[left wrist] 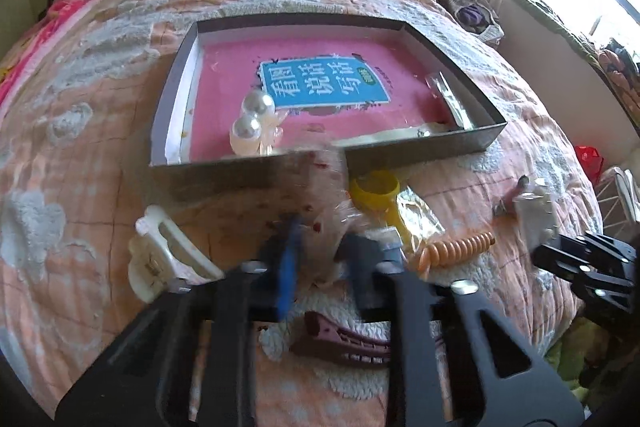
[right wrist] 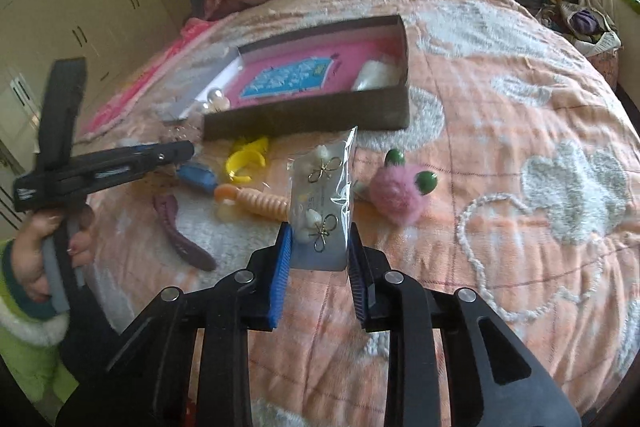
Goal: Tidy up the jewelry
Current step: 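Grasp the lace bow with the left tool while the right grasps the earring card, then lower bow and earring card into the pink box and open both tools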
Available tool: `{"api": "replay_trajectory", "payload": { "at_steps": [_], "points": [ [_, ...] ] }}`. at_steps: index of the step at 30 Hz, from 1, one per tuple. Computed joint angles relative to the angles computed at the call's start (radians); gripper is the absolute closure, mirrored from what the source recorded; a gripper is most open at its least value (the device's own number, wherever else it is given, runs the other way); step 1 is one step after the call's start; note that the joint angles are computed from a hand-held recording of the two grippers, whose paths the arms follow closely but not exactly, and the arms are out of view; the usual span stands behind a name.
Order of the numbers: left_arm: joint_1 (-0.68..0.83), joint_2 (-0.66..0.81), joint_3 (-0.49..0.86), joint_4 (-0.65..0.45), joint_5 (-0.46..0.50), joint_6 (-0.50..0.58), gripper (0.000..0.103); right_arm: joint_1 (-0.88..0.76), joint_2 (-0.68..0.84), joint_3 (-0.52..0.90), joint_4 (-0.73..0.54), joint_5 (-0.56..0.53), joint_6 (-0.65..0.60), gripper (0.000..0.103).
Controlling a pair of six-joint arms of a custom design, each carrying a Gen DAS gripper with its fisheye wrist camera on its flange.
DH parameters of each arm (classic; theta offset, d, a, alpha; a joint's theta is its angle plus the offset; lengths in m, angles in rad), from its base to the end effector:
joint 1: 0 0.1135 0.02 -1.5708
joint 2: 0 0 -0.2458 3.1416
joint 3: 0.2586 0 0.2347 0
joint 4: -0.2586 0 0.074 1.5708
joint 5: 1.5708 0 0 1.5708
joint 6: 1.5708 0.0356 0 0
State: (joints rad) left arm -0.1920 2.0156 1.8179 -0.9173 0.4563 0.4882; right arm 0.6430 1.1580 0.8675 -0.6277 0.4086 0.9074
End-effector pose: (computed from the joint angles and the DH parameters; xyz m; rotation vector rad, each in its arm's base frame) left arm 0.3962 -0.0930 0.2545 0.9929 2.3889 -0.5049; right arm 0.1851 0.1210 0.2464 0.4817 2.3496 0.2125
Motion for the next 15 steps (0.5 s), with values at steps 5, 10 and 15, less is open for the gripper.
{"api": "replay_trajectory", "payload": {
  "at_steps": [5, 10, 15],
  "points": [
    [0.026, 0.042, 0.128, -0.099, 0.057, 0.016, 0.1, 0.016, -0.045, 0.062, -0.068, 0.035, -0.003, 0.077],
    [0.054, 0.077, 0.288, -0.164, 0.099, -0.001, 0.1, -0.009, -0.047, 0.145, -0.103, 0.047, -0.052, 0.077],
    [0.062, 0.147, 0.489, -0.228, 0.112, -0.032, 0.1, -0.068, -0.027, 0.246, -0.106, 0.038, -0.154, 0.077]
  ]
}}
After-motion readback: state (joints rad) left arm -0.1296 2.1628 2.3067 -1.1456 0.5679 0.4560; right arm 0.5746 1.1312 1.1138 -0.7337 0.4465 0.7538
